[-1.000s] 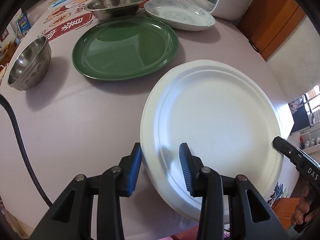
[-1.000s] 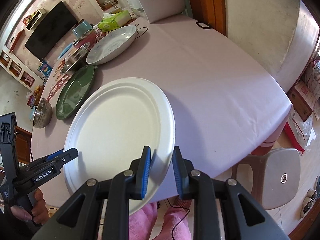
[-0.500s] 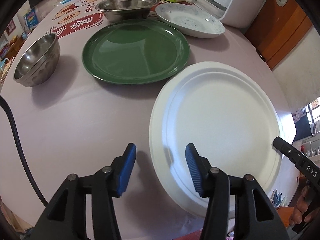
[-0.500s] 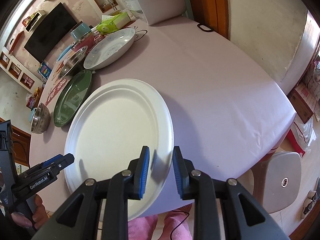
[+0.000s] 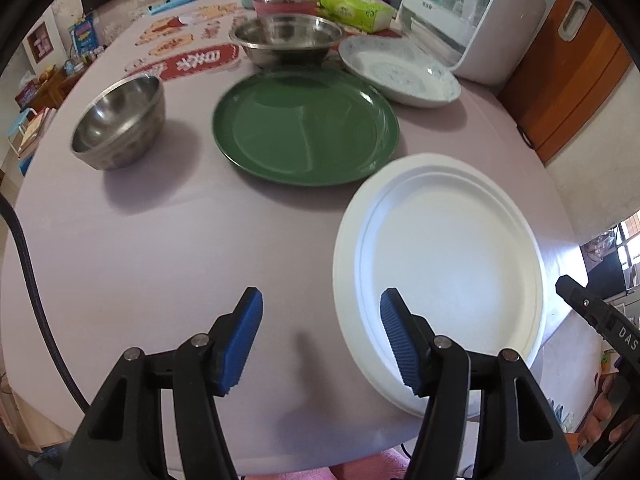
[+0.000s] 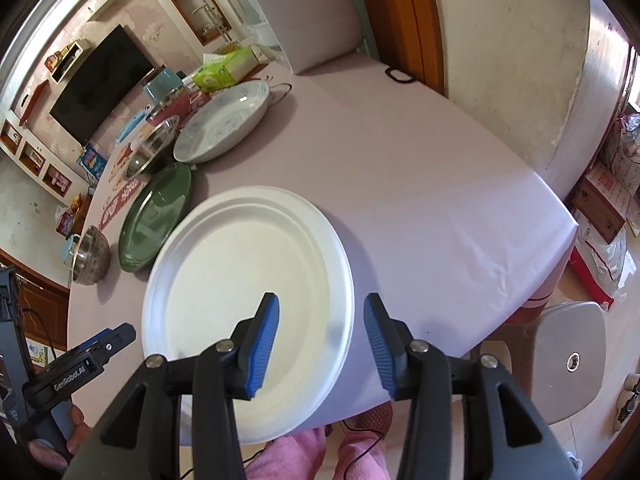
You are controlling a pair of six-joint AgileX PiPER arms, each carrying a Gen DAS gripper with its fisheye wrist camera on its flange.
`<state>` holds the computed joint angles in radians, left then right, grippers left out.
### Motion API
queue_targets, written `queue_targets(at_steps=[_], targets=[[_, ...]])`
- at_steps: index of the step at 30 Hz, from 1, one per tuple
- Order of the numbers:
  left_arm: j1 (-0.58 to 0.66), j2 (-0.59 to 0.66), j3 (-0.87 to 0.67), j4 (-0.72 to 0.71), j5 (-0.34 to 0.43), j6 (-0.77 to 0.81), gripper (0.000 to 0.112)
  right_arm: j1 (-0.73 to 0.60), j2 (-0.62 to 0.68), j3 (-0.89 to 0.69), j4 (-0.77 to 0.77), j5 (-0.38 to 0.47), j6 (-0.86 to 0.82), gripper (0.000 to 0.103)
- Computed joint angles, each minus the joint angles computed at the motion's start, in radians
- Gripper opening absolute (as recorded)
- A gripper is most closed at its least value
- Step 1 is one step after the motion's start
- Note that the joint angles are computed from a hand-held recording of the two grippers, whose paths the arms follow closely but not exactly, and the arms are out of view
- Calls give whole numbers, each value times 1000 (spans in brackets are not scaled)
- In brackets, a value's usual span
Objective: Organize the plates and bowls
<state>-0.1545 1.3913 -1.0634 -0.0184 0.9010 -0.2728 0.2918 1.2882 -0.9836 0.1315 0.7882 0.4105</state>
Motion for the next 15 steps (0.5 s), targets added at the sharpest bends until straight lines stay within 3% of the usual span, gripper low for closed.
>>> queue_targets(at_steps=[5,15], targets=[[18,-67,-11,31,21,-3,68,41,-26,-27,-44,-6,74,50],[179,-127,-87,-115,126,251,76,177,-43,-102,-198,23,337,56]])
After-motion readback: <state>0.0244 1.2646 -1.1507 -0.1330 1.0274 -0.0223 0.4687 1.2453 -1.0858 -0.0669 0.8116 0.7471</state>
